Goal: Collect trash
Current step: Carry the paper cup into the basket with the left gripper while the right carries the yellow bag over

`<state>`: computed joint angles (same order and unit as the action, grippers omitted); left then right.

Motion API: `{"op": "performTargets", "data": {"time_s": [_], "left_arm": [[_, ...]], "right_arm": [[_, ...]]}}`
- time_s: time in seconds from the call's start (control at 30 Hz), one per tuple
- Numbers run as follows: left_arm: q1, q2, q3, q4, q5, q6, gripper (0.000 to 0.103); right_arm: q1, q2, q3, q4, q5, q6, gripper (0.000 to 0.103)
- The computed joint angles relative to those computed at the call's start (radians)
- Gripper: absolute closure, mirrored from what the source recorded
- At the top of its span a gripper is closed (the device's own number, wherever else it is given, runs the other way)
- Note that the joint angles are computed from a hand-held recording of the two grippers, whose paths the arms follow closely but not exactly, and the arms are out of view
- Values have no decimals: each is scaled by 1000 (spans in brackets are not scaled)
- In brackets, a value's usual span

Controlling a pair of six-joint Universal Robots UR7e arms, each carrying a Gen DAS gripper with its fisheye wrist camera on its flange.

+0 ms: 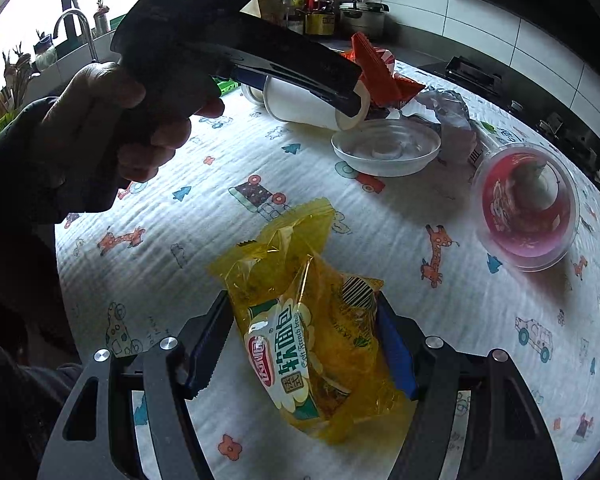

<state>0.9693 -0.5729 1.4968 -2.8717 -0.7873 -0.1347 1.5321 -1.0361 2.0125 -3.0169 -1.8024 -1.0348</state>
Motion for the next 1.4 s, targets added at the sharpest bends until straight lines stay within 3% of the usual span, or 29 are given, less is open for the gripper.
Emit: {"op": "performTargets", "data": {"time_s": [0.1,0.43,0.73,1.1,1.4], "left_arm": [[2,1,-3,11,-3,-10,21],[-15,-51,84,-73,-22,33,22],[-32,-180,236,-167,-40,47,22],[-6,-363,383,-279,81,78,22],[112,-471,397,-200,160,36,22]], "right_arm": [[0,-5,4,0,5,5,36],[9,-23,15,-6,14,35,37],[53,-11,-9,16,25,72,37],[161,108,-120,61,21,132,37],[252,254,-299,140,32,211,37]]}}
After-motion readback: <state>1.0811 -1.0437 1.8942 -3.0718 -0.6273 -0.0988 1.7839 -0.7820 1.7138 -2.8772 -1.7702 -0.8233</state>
